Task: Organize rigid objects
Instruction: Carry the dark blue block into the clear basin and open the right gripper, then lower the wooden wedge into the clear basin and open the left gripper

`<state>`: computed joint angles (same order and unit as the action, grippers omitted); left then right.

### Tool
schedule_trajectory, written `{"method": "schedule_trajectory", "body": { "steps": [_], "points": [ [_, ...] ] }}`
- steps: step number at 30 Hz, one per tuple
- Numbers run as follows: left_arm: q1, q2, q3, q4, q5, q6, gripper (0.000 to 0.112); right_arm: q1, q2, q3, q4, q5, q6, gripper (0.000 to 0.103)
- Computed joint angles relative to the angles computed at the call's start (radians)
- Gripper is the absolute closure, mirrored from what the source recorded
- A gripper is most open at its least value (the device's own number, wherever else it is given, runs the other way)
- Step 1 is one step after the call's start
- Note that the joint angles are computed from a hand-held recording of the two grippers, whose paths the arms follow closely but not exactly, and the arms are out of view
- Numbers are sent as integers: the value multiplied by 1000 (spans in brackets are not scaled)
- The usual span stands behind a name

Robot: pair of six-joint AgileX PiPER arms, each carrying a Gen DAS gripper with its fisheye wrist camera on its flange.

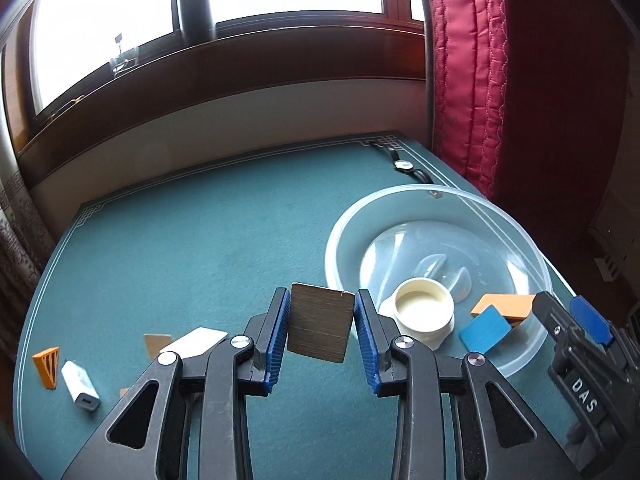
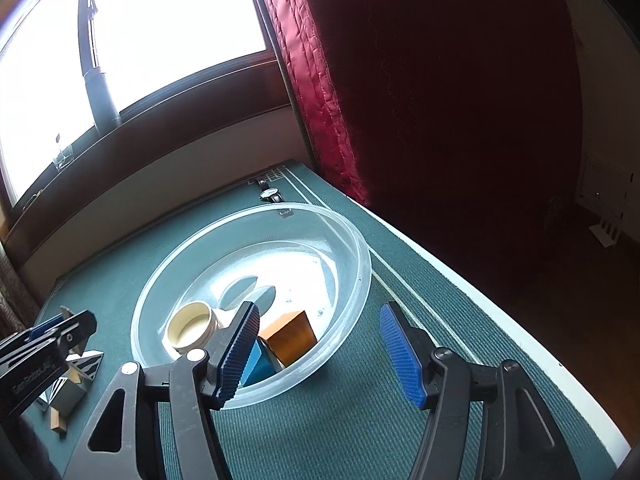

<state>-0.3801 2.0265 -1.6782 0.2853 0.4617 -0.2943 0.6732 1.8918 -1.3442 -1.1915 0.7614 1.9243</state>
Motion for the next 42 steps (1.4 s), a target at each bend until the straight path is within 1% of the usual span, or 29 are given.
{"method": "schedule_trajectory", "body": {
  "steps": [7,11,12,13,15,22,27,28,30,37,42],
  "points": [
    [-47,161,-255,1,108,15,79,0,2,1,-2,-5,1,37],
    [-47,231,-375,-53,164,60,77,-3,5,-3,5,-10,-9,36],
    [-44,238,-387,-73,172,79,70,-2,5,-5,7,-10,-11,36],
    [-41,244,-398,-88,180,91,57,-3,6,-5,9,-10,-11,36],
    [-39,234,-373,-75,159,65,47,-1,7,-7,10,-9,-10,36],
    [-17,181,-274,-87,124,55,47,2,10,-13,11,-5,-15,36],
    [-14,123,-177,-15,89,-21,47,3,9,-12,9,-4,-14,35],
    [-13,112,-162,-4,85,-33,47,5,9,-12,7,-1,-13,31],
    [-12,92,-130,17,75,-56,47,9,9,-12,-1,4,-7,29],
    [-7,20,-17,94,40,-136,46,10,12,-19,1,7,-14,27],
    [10,-32,66,118,9,-175,46,15,12,-20,-5,11,-11,24]
  ]
}}
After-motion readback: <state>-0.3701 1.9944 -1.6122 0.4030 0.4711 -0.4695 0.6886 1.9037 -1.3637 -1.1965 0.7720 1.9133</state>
